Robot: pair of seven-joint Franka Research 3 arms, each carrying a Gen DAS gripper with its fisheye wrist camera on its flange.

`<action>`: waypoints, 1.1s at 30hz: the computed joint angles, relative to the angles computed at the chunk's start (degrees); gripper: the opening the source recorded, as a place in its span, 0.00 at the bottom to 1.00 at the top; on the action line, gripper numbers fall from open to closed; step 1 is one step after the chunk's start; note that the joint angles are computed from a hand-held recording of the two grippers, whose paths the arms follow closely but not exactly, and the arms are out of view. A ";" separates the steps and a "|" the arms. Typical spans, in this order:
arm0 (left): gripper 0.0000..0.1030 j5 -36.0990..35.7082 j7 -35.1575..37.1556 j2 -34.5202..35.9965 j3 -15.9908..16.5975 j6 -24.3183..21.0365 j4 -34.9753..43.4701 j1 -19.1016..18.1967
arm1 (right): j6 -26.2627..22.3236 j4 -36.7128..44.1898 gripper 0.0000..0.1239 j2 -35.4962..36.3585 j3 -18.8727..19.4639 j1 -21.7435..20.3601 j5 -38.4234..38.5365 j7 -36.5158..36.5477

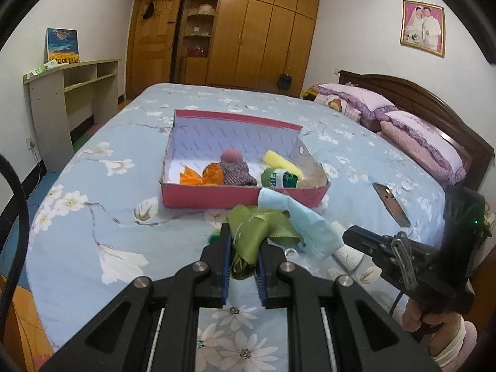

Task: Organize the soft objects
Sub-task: 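Lift the green ribbon and light blue cloth and carry both toward the box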

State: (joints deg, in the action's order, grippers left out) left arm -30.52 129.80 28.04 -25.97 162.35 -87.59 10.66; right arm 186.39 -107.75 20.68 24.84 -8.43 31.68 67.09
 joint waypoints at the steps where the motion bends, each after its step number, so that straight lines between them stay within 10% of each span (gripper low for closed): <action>1: 0.14 -0.15 -0.06 -0.09 -0.03 0.12 -0.05 0.14 | -0.22 0.16 0.08 -0.12 -0.64 0.52 -0.25 0.11; 6: 0.14 0.37 -1.65 0.03 0.92 -0.21 0.30 -0.13 | -3.42 1.98 0.32 -0.44 -7.20 6.02 -1.23 1.56; 15: 0.14 2.78 -4.38 1.32 2.04 -0.97 1.41 -0.55 | -13.87 10.05 0.33 3.43 -27.00 22.19 -14.46 11.88; 20: 0.14 4.30 -6.10 2.59 2.45 -1.96 3.04 -0.70 | -20.50 16.28 0.32 6.94 -26.99 21.54 -18.52 13.44; 23: 0.14 5.31 -7.10 3.34 2.73 -2.47 4.08 -0.92 | -22.70 18.26 0.14 8.12 -26.39 20.92 -19.36 13.81; 33: 0.14 9.97 -10.32 7.72 3.85 -5.14 11.91 -2.80 | -20.21 16.40 0.09 5.83 -23.14 17.87 -15.87 11.50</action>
